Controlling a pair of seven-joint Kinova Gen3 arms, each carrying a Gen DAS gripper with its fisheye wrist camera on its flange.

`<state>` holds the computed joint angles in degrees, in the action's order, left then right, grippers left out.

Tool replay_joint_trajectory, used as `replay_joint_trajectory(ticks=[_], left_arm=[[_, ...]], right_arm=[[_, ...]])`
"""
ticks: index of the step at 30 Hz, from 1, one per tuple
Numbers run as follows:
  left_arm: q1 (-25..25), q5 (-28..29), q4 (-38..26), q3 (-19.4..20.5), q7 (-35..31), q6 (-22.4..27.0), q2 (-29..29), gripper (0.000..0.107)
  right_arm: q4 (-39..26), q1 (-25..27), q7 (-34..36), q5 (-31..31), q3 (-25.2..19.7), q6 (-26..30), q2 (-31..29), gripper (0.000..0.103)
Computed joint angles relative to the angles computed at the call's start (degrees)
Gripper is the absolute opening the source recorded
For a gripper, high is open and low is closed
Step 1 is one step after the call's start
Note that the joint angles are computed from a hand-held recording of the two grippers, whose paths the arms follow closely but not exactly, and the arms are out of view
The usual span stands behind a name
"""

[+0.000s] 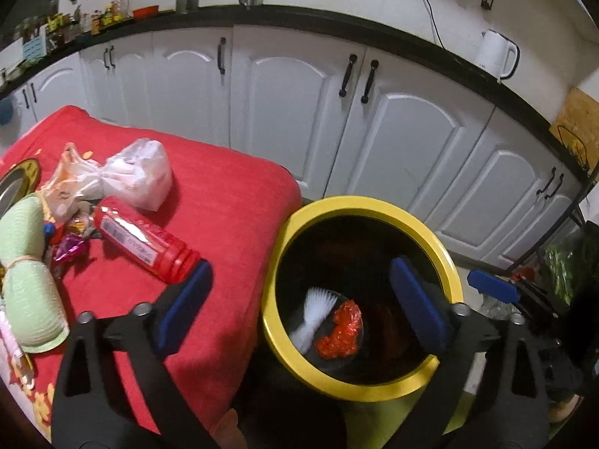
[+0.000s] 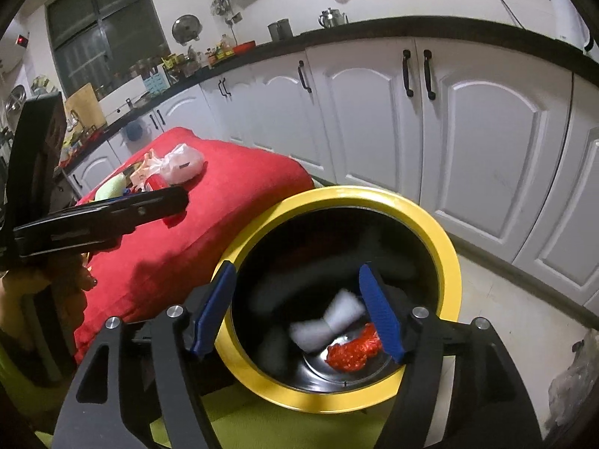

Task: Collect trash
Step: 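Move both open tools back over the table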

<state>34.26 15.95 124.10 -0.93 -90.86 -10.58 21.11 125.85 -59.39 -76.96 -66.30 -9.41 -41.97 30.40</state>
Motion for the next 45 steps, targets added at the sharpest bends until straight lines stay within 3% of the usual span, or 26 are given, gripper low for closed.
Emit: replay_joint_trajectory(ticks=[5, 9, 21, 33, 45], left_arm=[[3.72, 4.87, 2.71, -3.87, -2.78, -3.5, -2.3, 0.092], [3.63, 9.12, 4.75, -3.55, -5.92, -6.03, -3.96, 0.092], [-3.53, 14.56, 11.79, 3.0, -8.42, -13.69, -8.73, 0.092], [-12.38, 14.87, 18.65, 5.16, -6.12, -17.44, -14.58, 0.092], [-21.96, 11.28, 22.43, 4.32, -2.75, -17.33, -18.21, 0.092]], right_arm=[[-0.33, -1.02, 1.82, -0.43, -0.02, -1.82, -0.35, 0.07], [-1.15, -1.64, 4.38, -0.64, -0.46, -2.97, -0.61, 0.072], [-6.53, -3.26, 15.67, -0.75, -2.11, -4.66, -0.58, 0.08], [-16.19, -2.44, 28.9, -1.22, -1.63, 1.72, 1.42, 0.084], [-28.74, 0.24, 41.33, -5.13, 1.01, 14.2, 6.79, 0.085]])
